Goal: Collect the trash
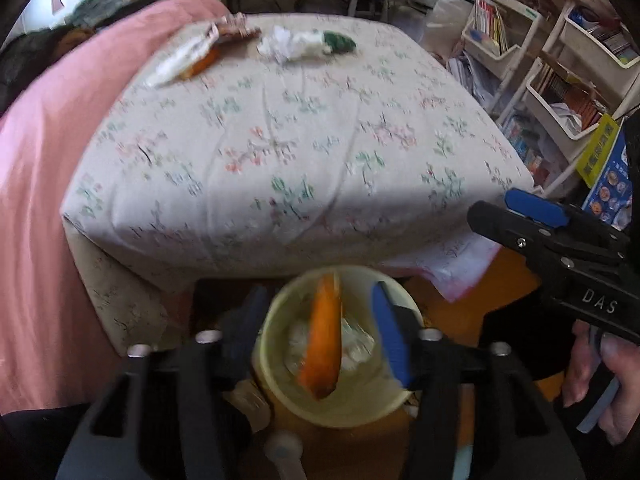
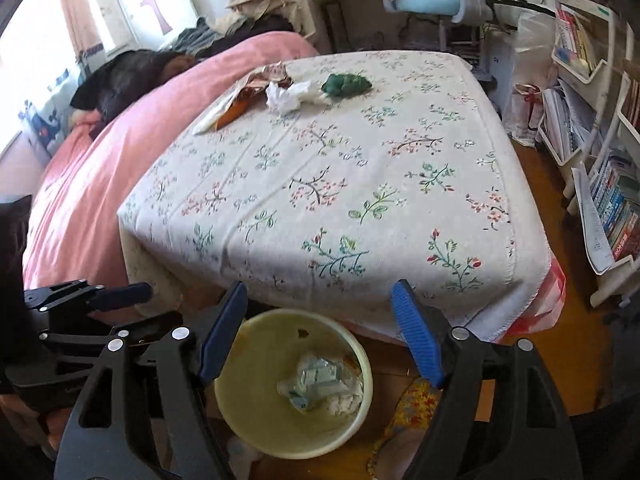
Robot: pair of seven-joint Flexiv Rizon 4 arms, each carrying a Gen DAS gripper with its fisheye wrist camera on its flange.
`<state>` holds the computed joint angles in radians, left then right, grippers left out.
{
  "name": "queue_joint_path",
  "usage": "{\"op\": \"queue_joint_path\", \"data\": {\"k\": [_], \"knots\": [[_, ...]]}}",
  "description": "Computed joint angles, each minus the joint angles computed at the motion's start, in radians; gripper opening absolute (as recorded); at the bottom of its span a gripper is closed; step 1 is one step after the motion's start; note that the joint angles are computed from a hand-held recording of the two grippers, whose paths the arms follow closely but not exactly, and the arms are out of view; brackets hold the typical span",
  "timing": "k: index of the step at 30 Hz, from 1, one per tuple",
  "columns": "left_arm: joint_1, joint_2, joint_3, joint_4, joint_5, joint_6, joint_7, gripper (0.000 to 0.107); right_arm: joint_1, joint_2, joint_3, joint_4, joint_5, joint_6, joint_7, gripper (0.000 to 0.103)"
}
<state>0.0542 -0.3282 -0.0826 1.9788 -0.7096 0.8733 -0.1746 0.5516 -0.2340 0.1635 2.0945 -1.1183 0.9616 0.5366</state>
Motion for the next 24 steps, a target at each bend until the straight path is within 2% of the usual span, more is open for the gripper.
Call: {"op": "queue_joint_path", "data": {"k": [3,14,24], "knots": [[0.006,0.003,-0.012,0.005,-0.065,0.026,0.019,0.063,0.001,-0.021,-0.010,-0.022,-0.015,0.002,0.000,0.073],[0.007,-0.012,-0.037,-0.009,-0.247,0.125,-0.008,0.072,0.016,-0.034,-0.013,-0.046,-0.043,-0.031,-0.036,0.074],[0.009,-0.022,-0.032,-0.022,-0.249,0.125,-0.042,0.074,0.026,-0.059,-0.019,-0.068,-0.033,-0.021,-0.090,0.074]]}}
